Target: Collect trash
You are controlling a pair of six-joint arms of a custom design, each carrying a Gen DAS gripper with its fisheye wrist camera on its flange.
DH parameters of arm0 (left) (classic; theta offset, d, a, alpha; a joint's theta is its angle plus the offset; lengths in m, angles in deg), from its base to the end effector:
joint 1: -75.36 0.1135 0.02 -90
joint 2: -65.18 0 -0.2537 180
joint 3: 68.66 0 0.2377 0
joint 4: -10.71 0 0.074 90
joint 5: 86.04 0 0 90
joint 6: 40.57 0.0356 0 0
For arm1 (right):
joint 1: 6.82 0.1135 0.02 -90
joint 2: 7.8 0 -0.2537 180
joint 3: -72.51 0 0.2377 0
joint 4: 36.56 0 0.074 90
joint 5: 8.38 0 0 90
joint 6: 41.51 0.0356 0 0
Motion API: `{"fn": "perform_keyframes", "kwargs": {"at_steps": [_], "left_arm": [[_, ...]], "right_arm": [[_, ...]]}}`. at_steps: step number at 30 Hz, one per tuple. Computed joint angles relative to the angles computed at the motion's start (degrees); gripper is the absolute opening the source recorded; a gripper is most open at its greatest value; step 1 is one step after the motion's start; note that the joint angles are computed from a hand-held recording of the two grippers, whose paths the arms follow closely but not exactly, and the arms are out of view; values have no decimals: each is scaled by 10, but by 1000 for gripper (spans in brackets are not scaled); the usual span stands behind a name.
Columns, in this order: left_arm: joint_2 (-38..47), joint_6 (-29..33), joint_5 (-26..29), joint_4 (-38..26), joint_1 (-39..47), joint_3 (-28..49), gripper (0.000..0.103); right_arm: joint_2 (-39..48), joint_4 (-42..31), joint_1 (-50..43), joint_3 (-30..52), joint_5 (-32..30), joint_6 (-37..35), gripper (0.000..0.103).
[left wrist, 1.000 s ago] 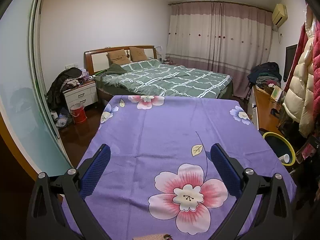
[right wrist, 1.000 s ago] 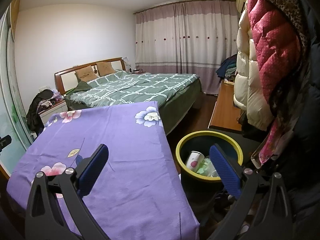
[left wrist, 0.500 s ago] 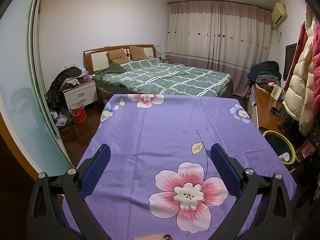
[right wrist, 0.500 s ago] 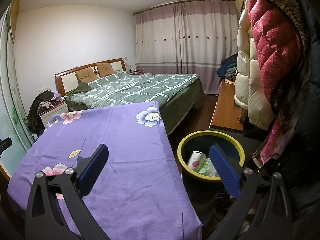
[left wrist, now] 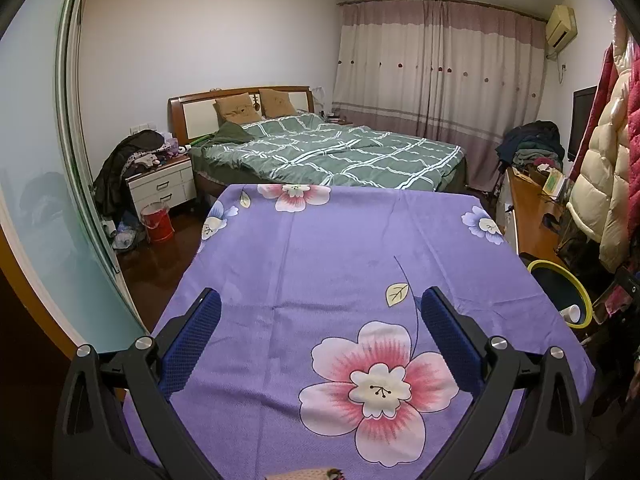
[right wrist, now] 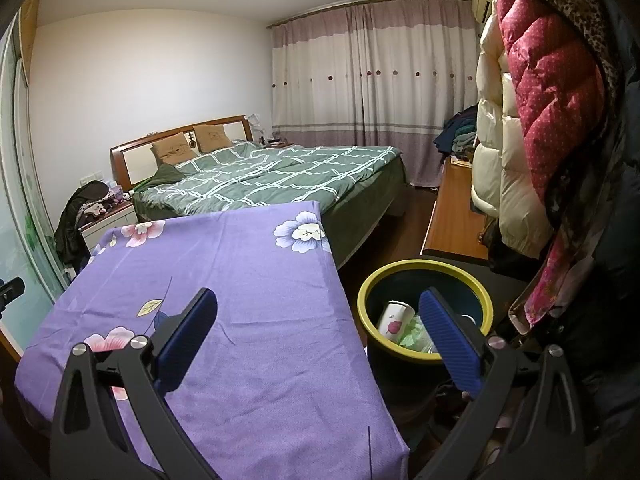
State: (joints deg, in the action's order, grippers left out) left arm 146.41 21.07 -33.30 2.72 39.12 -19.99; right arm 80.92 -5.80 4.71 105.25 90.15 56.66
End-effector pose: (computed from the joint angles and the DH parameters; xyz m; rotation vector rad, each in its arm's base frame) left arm 0.2220 -0.1360 0.1698 -0.1801 2.1080 0.0813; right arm 0.2422 0.0440 0.1236 0.0360 2.0061 0.0702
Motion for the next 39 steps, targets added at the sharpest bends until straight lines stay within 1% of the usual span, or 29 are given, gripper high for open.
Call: {"fn": "perform_keyframes", "kwargs": {"at_steps": [11, 17, 30, 39], "left_arm": [[4, 0, 3, 7, 2, 0, 98], [8, -2, 5, 4, 2, 3, 98], [22, -2, 11, 14, 4, 10, 98], [32, -3, 4, 16, -2, 15, 98]], "right_arm": [[9, 3, 3, 2, 0, 2, 96], [29, 18, 11, 6, 7, 5, 96], [30, 17, 10, 7, 5, 5, 96], [30, 15, 11, 8, 6, 7, 96]]}}
